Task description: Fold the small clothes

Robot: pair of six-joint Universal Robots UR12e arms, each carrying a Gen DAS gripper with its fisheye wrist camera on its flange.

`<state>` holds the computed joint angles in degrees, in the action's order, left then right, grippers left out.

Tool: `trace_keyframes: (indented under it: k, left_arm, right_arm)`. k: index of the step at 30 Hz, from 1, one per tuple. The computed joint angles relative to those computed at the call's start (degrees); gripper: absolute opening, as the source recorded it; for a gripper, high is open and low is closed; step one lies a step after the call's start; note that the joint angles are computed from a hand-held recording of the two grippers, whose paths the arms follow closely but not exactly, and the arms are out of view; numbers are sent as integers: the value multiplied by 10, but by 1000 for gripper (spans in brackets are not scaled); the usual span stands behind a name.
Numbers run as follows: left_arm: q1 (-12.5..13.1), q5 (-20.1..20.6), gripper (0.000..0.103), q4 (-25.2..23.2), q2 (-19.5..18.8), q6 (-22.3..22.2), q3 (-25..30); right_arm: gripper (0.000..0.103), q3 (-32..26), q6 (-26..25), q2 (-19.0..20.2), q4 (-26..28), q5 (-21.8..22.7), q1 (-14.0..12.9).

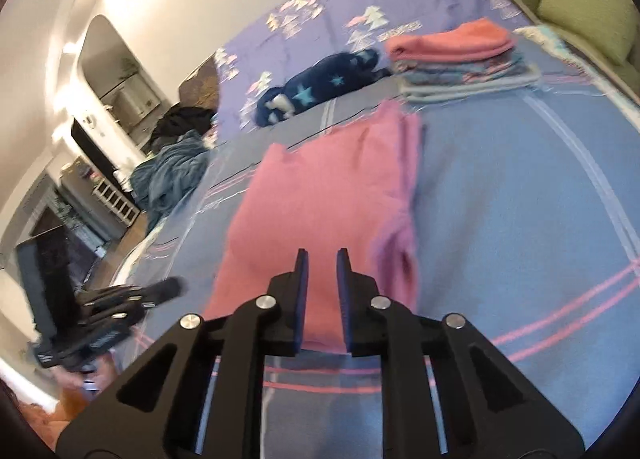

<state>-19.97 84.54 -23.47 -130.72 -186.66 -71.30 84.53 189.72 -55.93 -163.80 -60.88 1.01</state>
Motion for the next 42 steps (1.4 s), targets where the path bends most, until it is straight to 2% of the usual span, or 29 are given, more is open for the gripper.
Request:
trace_keyframes:
  k: [2, 3, 5, 7, 10, 12, 14, 18, 20, 22, 23, 24, 25, 26, 27, 29, 30, 31, 32, 33, 34, 35, 36, 37, 38, 39, 40, 42]
  left_arm:
    - [-4, 11, 0, -56, -21, 7, 28]
    - [-6, 25, 0, -73, -27, 9, 35]
    - [-7, 30, 0, -49, -28, 10, 25]
    - [-6, 23, 0, -50, -23, 17, 24]
    - [0, 8, 0, -58, -23, 12, 37]
    - [1, 21, 2, -54, -28, 14, 49]
    - [-1, 52, 9, -57, -40, 12, 75]
    - [3, 49, 15, -76, -64, 4, 124]
    - [1, 79, 27, -95, -81, 7, 157]
    - [2, 92, 31, -113, -96, 12, 188]
    - [3, 93, 37, -122, -103, 11, 203]
    - [5, 95, 38, -127, -111, 8, 218]
    - [6, 96, 39, -132, -116, 6, 228]
    - [8, 98, 40, -147, -127, 4, 249]
    - [9, 100, 41, -159, -136, 4, 267]
    - [11, 107, 51, -180, -155, 4, 301]
    - [13, 107, 51, -197, -169, 0, 326]
    - [15, 102, 51, -206, -175, -4, 338]
    - [18, 89, 51, -216, -185, -14, 356]
    - [24, 71, 51, -220, -197, -28, 376]
    - [25, 71, 47, -221, -205, -36, 387]
    - [25, 94, 19, -232, -220, -45, 412]
    - [21, 133, 5, -263, -238, -45, 446]
    - [22, 160, 0, -299, -253, -51, 472]
    - [25, 163, 0, -310, -258, -76, 475]
    - [30, 142, 0, -298, -251, -95, 457]
    - [34, 123, 0, -262, -236, -105, 423]
    - [38, 100, 0, -244, -223, -108, 399]
  right_arm:
    - [10, -19, -6, 6, 66, -80, 10]
    - [3, -24, -4, 12, 87, -94, 11]
    - [3, -16, 16, 11, 72, -67, 3]
    - [7, -18, -13, 6, 75, -69, 5]
    - [11, -29, -39, 6, 46, -65, 7]
    - [11, -46, -39, 13, 39, -65, 6]
    - [11, -70, -37, 25, 48, -69, 6]
    - [12, -138, -27, 60, 104, -42, -2]
    - [18, -169, -20, 77, 125, -37, -4]
    - [26, -194, -20, 91, 136, -45, -2]
    - [28, -202, -21, 96, 140, -49, -1]
    - [29, -213, -22, 103, 147, -50, -1]
    - [34, -224, -21, 109, 155, -48, -1]
    - [45, -235, -19, 117, 161, -45, -2]
    - [48, -248, -17, 125, 168, -36, -2]
    - [49, -270, -17, 140, 188, -21, -4]
    - [48, -280, -15, 147, 195, -15, -4]
    - [30, -285, -12, 151, 195, -10, -5]
    - [7, -291, -8, 156, 197, -4, -6]
    - [5, -297, 6, 162, 197, 8, -9]
    - [5, -297, 25, 166, 193, 19, -13]
    - [5, -299, 43, 171, 193, 26, -18]
    - [5, -299, 47, 174, 197, 30, -21]
    - [5, -297, 60, 178, 195, 51, -25]
    - [6, -293, 77, 181, 185, 74, -30]
    - [6, -291, 86, 183, 176, 87, -32]
    - [5, -292, 79, 182, 179, 82, -31]
    - [7, -293, 62, 179, 183, 60, -27]
